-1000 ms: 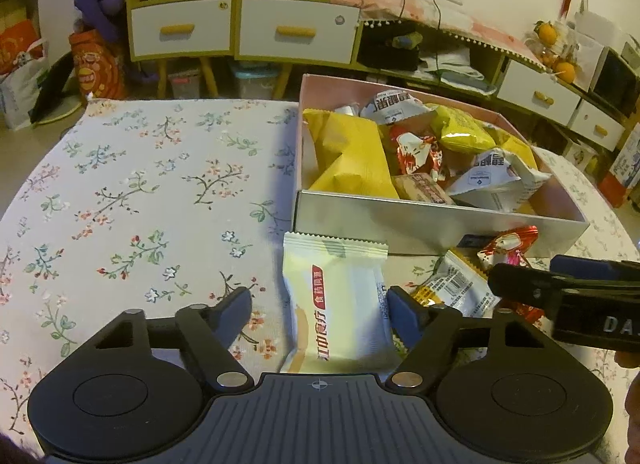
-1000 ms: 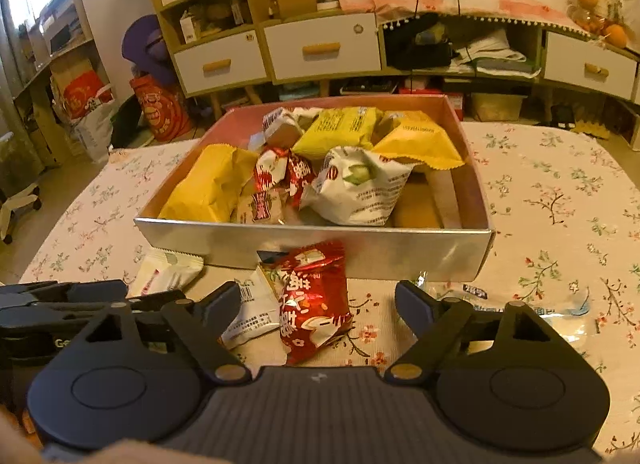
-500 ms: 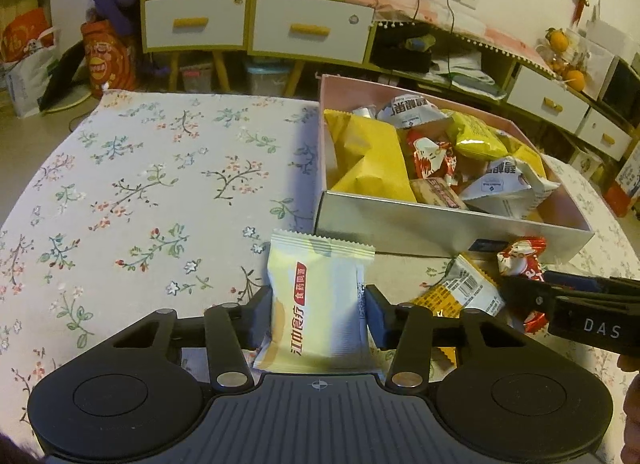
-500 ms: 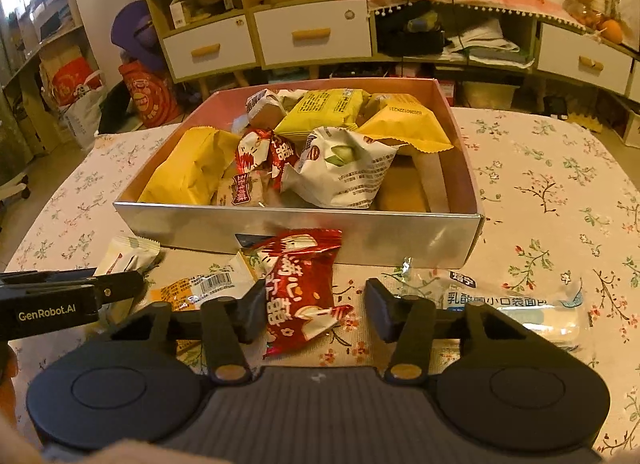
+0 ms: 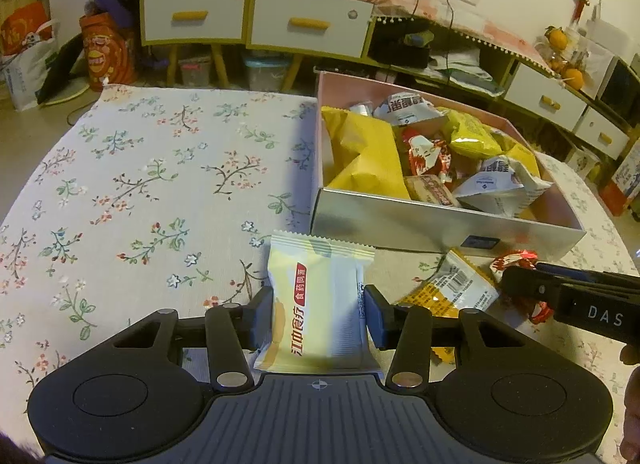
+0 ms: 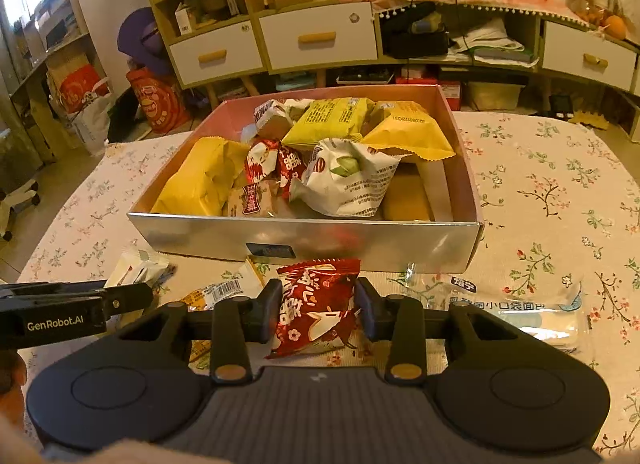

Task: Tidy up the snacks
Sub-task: 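Carry both snacks into the box and open both tools to release them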

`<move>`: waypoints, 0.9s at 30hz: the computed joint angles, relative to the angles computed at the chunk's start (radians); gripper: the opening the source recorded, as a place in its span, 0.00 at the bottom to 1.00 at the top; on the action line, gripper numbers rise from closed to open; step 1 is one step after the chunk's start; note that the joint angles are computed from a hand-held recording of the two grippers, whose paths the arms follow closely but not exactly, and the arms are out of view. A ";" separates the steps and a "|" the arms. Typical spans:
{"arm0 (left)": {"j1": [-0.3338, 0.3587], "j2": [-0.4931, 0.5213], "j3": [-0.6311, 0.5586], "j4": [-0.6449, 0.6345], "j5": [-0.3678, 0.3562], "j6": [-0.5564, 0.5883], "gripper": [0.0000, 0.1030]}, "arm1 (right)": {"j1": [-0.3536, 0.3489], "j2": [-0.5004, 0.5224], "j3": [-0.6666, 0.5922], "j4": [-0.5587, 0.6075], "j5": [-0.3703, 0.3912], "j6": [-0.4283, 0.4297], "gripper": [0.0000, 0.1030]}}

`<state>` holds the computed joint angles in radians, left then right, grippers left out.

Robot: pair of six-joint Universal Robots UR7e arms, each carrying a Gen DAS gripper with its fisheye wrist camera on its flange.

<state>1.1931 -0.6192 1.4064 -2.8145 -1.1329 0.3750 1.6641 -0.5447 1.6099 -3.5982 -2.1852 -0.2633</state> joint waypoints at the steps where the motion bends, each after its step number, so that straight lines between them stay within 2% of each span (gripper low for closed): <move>1: -0.001 -0.002 0.002 0.000 -0.002 0.001 0.44 | 0.000 -0.002 0.002 0.004 0.000 0.004 0.34; 18: -0.016 -0.053 0.039 0.032 -0.034 0.015 0.44 | 0.007 -0.050 0.050 0.013 0.035 0.061 0.32; 27: -0.028 -0.078 0.045 0.011 -0.095 -0.011 0.44 | 0.018 -0.072 0.068 -0.019 0.135 0.068 0.32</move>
<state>1.1652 -0.6975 1.4519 -2.8038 -1.2281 0.3643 1.6823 -0.6165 1.6775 -3.6176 -2.0498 -0.1952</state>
